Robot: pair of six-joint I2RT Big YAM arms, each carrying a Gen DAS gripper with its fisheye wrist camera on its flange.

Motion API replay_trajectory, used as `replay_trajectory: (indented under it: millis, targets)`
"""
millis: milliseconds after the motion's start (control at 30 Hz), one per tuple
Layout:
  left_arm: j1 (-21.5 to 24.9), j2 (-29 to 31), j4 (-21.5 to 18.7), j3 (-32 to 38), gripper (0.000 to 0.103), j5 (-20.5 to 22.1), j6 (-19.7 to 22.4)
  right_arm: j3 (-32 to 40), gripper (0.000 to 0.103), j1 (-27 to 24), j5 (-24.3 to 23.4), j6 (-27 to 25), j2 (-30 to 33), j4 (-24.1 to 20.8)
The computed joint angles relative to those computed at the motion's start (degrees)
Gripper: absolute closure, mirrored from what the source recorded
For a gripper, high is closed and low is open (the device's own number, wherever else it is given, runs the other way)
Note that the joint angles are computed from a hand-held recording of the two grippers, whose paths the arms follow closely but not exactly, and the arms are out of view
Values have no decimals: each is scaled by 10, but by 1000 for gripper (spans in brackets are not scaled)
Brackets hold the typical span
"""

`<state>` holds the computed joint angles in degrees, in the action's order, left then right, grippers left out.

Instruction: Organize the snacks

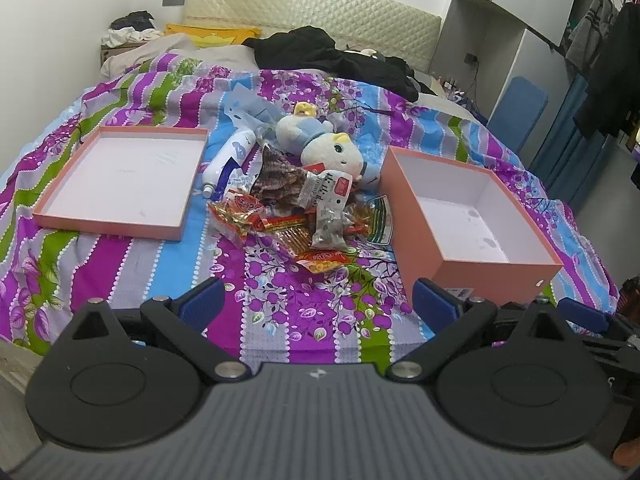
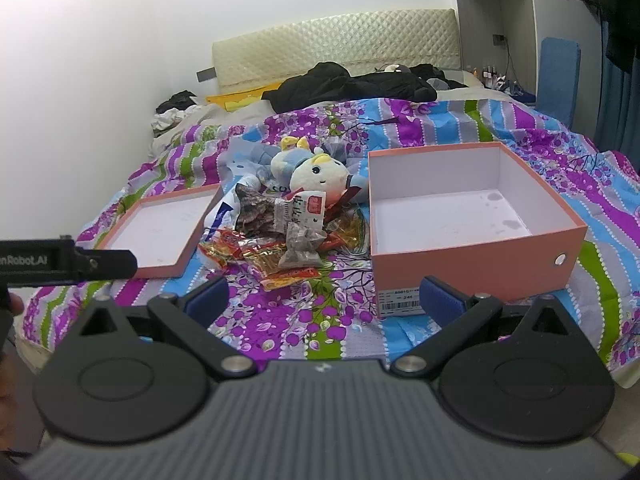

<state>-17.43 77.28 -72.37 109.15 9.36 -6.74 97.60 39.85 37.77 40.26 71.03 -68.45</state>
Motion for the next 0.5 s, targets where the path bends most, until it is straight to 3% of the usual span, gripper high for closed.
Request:
replay_trajectory:
  millis: [500]
  targets:
    - [2, -1, 6, -9, 2, -5, 9, 8, 0, -3, -13, 15, 9, -6]
